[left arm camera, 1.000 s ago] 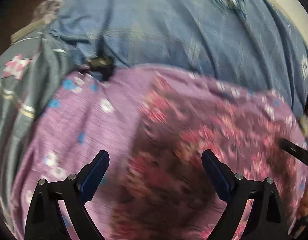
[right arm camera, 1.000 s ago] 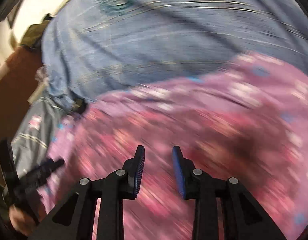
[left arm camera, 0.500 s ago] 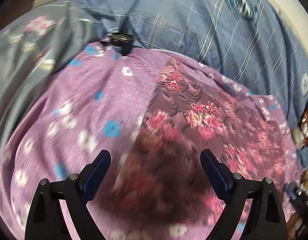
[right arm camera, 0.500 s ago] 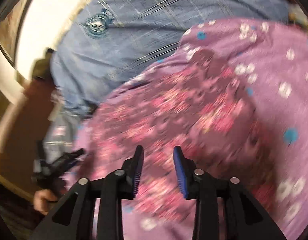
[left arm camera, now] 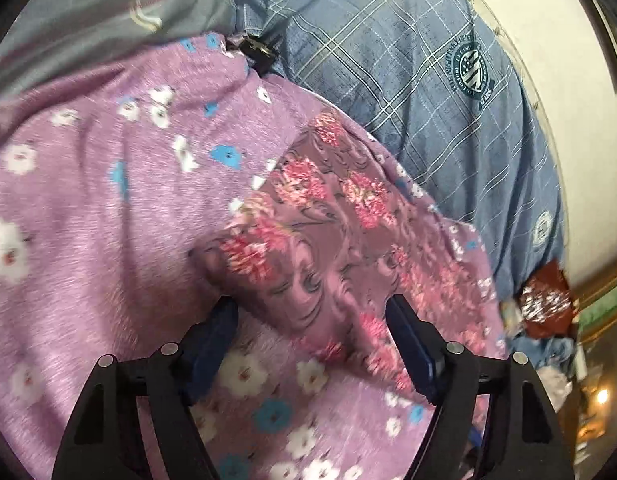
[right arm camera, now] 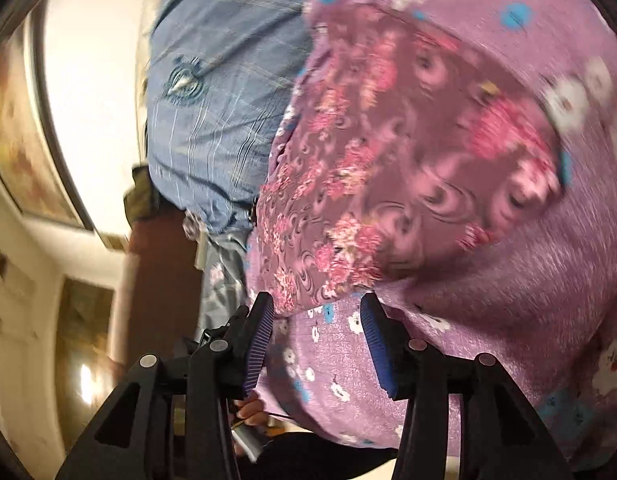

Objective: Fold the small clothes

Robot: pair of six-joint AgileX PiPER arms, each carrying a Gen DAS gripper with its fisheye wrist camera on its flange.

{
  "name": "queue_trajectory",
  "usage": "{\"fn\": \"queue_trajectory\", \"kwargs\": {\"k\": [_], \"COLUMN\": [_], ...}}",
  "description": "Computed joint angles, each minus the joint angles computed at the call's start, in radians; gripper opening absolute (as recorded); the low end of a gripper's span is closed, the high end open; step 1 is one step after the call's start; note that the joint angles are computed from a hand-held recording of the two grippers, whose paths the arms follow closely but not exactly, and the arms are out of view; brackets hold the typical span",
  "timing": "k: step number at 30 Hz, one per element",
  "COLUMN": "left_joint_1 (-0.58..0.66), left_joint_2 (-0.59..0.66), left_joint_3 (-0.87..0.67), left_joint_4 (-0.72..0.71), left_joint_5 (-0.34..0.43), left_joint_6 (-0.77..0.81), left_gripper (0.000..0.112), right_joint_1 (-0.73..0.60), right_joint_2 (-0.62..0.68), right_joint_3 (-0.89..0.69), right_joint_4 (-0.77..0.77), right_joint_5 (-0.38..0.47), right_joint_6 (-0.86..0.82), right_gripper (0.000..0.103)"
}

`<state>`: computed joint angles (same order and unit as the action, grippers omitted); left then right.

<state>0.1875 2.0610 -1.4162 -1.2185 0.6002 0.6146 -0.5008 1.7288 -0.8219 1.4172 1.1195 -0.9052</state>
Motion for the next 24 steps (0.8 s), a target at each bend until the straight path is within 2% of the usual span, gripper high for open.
{"fn": "queue_trajectory", "kwargs": {"k": [2, 4, 10, 14, 17, 19, 20, 21, 22, 24], "left_joint_1": [0.004, 0.008, 0.021, 0.028, 0.037, 0.040, 0.041, 0.040, 0.036, 0.023], "left_joint_2": [0.030, 0.054, 0.133, 0.160, 0.173, 0.182, 0.191, 0.198, 0.204, 0.210], "left_joint_3": [-0.027, -0.038, -0.090, -0.103, -0.110, -0.117, -0.120, -0.125, -0.134, -0.155], "left_joint_4": [-0.021, -0.095, -0.256, -0.325, -0.377, -0.400, -0.416, -0.420, -0.412, -0.355], "left_joint_5": [0.009, 0.005, 0.048, 0.080, 0.109, 0.116, 0.125, 0.129, 0.122, 0.090], "left_joint_6": [-0.025, 0.022, 0.122, 0.194, 0.251, 0.256, 0.255, 0.246, 0.238, 0.202], "left_gripper": [0.077, 0.077, 0.073, 0.046, 0.043, 0.047, 0.054, 0.057, 0.058, 0.058], "right_joint_1": [-0.015, -0.027, -0.033, -0.039, -0.007, 0.029, 0.049, 0.070, 0.096, 0.110], "right_joint_2": [0.017, 0.047, 0.044, 0.030, 0.007, -0.021, -0.035, -0.050, -0.062, -0.046], "right_joint_3": [0.007, 0.004, 0.021, 0.042, 0.036, 0.029, 0.022, 0.017, 0.008, -0.011], "right_joint_4": [0.019, 0.040, 0.099, 0.150, 0.161, 0.163, 0.145, 0.122, 0.088, 0.046], "right_joint_5": [-0.025, -0.023, -0.128, -0.173, -0.223, -0.267, -0.304, -0.351, -0.404, -0.418], "right_joint_6": [0.011, 0.025, 0.042, 0.015, -0.019, -0.062, -0.062, -0.057, -0.035, 0.011], "right_gripper": [0.048, 0.048, 0.047, 0.047, 0.048, 0.036, 0.021, 0.014, 0.014, 0.019]}}
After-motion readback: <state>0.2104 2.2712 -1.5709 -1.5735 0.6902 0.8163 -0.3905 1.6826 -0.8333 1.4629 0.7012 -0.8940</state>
